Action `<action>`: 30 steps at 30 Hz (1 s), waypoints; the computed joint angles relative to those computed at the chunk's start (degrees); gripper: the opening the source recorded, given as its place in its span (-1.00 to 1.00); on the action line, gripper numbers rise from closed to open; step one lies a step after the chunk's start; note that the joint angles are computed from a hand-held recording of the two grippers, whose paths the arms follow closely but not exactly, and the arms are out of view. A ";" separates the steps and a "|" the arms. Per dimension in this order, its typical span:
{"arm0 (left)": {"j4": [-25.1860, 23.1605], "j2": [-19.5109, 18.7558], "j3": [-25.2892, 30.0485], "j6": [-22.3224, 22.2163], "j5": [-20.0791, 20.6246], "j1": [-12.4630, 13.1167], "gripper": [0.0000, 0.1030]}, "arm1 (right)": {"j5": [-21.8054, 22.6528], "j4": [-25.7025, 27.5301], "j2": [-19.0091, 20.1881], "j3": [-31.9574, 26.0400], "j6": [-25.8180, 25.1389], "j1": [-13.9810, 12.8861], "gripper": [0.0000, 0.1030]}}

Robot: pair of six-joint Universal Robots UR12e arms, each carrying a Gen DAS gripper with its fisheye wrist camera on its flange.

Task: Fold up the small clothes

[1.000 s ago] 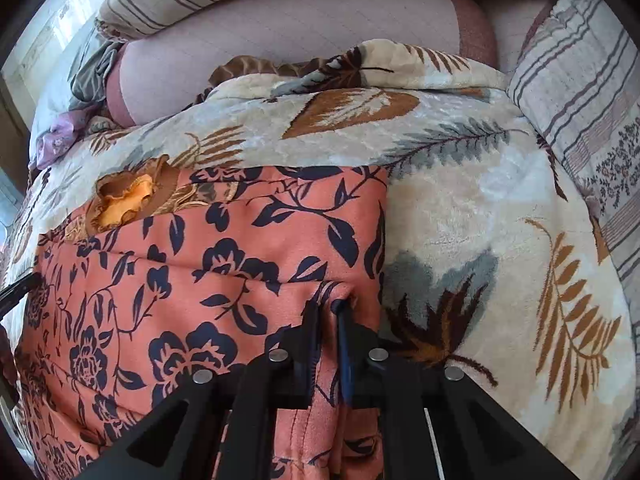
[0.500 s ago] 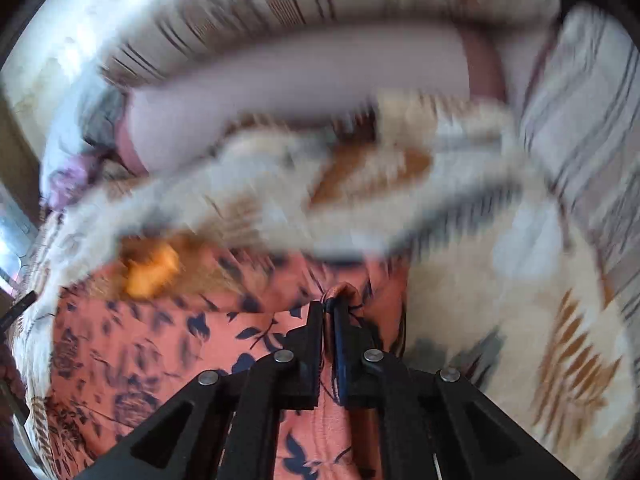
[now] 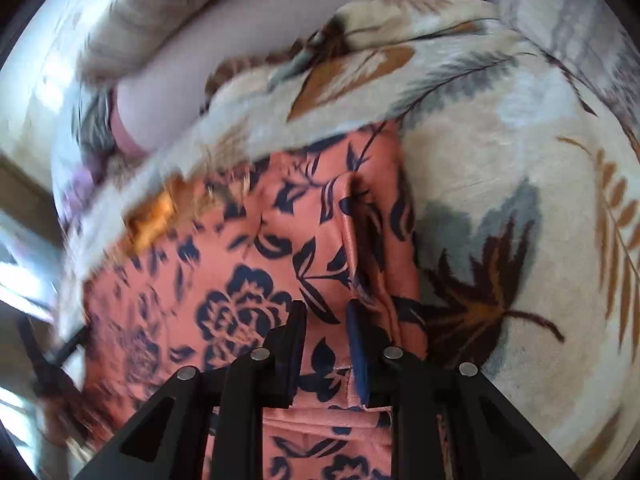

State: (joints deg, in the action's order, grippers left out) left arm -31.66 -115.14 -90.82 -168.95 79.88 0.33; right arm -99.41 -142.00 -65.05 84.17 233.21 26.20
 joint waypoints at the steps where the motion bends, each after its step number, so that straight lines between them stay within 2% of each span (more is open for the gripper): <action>1: 3.29 0.91 -1.18 -0.41 -0.46 0.23 0.33 | -3.21 0.99 -0.10 -0.86 1.51 0.76 -0.20; 2: 6.32 1.91 -2.38 -0.18 -1.31 0.51 0.33 | -5.59 1.41 -1.00 -0.53 0.75 1.43 0.48; 3: 7.46 2.85 -3.19 -0.22 -2.13 0.74 0.34 | -8.66 1.22 -1.48 -0.12 -0.38 1.90 0.78; 4: 8.26 3.76 -4.06 -0.84 -4.37 1.22 0.40 | -10.05 0.43 -2.18 0.76 -0.84 1.69 0.99; 6: 9.41 5.25 -6.05 -2.15 -10.43 2.12 0.49 | -11.80 -1.08 -2.98 2.39 2.01 1.61 0.98; 7: 9.32 5.63 -6.69 -2.11 -12.19 2.11 0.49 | -10.44 -1.02 -3.18 2.91 3.09 0.87 0.98; 8: 8.70 5.72 -6.97 -1.28 -13.65 1.96 0.49 | -7.17 -1.03 -3.30 3.18 3.24 -0.11 0.98; 10: 8.30 5.48 -7.06 0.69 -12.97 0.79 0.49 | -5.25 -1.73 -2.84 2.62 1.40 -1.44 0.96; 11: 7.94 4.99 -6.56 1.14 -12.05 0.21 0.48 | -6.08 -1.56 -1.82 1.67 -0.05 -1.74 0.95; 13: 6.91 3.89 -5.31 0.39 -12.82 -0.34 0.48 | -4.38 -1.25 -1.00 0.59 -1.00 -2.74 0.94; 14: 7.66 3.24 -4.98 0.28 -12.64 -0.59 0.49 | -3.57 -0.34 -0.03 -0.32 -1.35 -3.24 0.91; 15: 7.20 2.39 -4.25 1.16 -10.21 -1.18 0.49 | -3.05 0.89 1.22 -1.49 -0.81 -3.31 0.65; 16: 4.35 1.21 -2.98 1.44 -6.34 -1.90 0.46 | -1.69 1.23 2.15 -1.99 -1.59 -3.83 0.06; 17: 1.59 -0.28 -2.17 0.37 -4.86 -1.86 0.45 | -2.47 0.91 2.78 -2.60 -2.65 -3.76 -0.52; 18: 1.24 -0.54 -2.01 -1.25 -5.79 -1.43 0.46 | -4.51 2.19 3.16 -3.86 -3.89 -3.13 -0.64; 19: 2.10 -0.43 -2.37 -1.97 -7.28 -0.98 0.45 | -8.64 5.59 3.25 -5.59 -5.38 -2.43 -0.68; 20: 1.64 -0.21 -2.14 -1.62 -6.60 -1.16 0.44 | -14.43 11.06 3.74 -7.13 -5.78 -1.92 -0.73; 21: 0.96 -0.01 -1.84 -0.92 -5.77 -1.37 0.37 | -17.82 14.14 3.96 -6.98 -3.88 -1.84 -0.71; 22: 0.87 0.29 -1.76 -0.92 -5.86 -1.22 0.26 | -18.81 14.81 3.94 -6.09 0.09 -1.98 -0.64; 23: 1.84 0.76 -1.97 -1.84 -7.11 -0.58 0.26 | -17.40 13.09 2.99 -5.13 2.33 -2.24 -0.61; 24: 3.58 1.09 -2.22 -3.03 -8.79 0.18 0.26 | -14.22 9.31 1.56 -2.95 3.11 -2.59 -0.52; 25: 4.98 1.12 -2.03 -4.14 -10.08 0.85 0.31 | -12.37 5.08 0.41 -0.81 4.17 -2.74 -0.01; 26: 4.82 0.82 -1.14 -5.09 -10.45 1.26 0.37 | -11.33 2.08 -0.89 1.02 5.48 -2.58 0.68; 27: 3.06 0.23 0.24 -5.62 -10.50 1.42 0.51 | -11.17 1.32 -1.83 1.72 5.32 -2.37 0.84; 28: 0.24 -0.55 1.96 -5.72 -10.32 1.40 0.53 | -13.19 -1.25 -1.96 2.16 5.45 -1.54 0.86; 30: -3.79 -2.27 4.68 -5.26 -10.55 1.13 0.53 | -12.56 -3.62 -3.01 3.43 3.90 -0.57 0.86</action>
